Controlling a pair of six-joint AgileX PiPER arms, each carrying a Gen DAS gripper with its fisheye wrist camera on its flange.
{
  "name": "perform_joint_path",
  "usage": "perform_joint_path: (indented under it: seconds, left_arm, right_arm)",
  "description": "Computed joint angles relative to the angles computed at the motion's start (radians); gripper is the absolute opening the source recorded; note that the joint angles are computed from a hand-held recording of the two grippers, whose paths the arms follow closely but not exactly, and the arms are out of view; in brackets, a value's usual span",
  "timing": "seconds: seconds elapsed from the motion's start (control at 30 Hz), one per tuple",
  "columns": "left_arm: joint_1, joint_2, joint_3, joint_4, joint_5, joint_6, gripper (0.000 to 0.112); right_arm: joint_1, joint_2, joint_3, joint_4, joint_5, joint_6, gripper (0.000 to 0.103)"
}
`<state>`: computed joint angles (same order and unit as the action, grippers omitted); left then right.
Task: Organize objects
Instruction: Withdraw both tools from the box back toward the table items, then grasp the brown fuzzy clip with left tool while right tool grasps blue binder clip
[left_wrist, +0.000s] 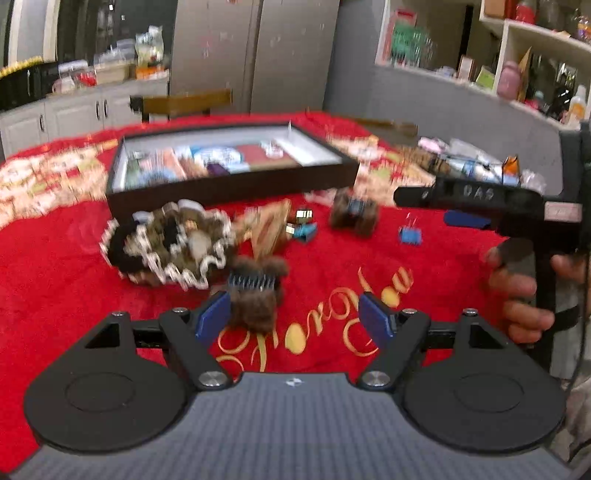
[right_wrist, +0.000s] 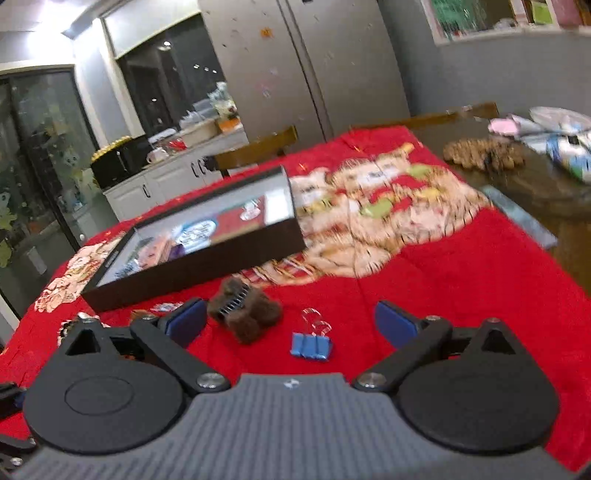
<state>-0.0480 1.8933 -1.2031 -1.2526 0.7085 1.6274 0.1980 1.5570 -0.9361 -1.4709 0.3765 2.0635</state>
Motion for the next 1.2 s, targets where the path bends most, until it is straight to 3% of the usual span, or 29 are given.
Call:
perform_joint_path:
  seconds: [0.17,0.23,0.43,0.53,0.7,0.83,0.97,1.2]
  left_arm:
    - [-0.053,0.066,-0.081,0.068,-0.098,-0.130,0.080]
    - [-0.066,0.104,-0.137,0.131,-0.109,-0.214,0.080]
    - [-0.105,0.153,-0.205,0.132,-0.183,-0.227,0.080]
    - [-0.116,0.150,-0.176,0.041,-0.223,-0.133,0.077]
    - [-0.109,0.142,-0.146,-0.050,-0.207,-0.005,0.058]
    - [-0.088,0.143,-0.139,-0.071,-0.149,0.052,0.045]
    - [-0.081,0.139,-0.124,-0.089,-0.130,0.094,0.045]
    - [-0.085,0.136,-0.115,-0.103,-0.152,0.099,0.045]
  right_arm:
    - [-0.037,0.031,-0.030,0.269,-0.057,-0.252,0.098]
    - [-0.020,0.034,-0.029,0.233,-0.037,-0.229,0.098]
    - [0.040,0.058,-0.055,0.217,0.026,-0.281,0.089]
    - [0.050,0.073,-0.066,0.210,0.048,-0.282,0.086]
    - [0.042,0.082,-0.067,0.175,0.065,-0.219,0.078]
    - [0.081,0.104,-0.091,0.188,0.152,-0.237,0.058]
    - [0.099,0.122,-0.115,0.218,0.217,-0.262,0.030]
    - [0.093,0.114,-0.102,0.205,0.213,-0.240,0.029]
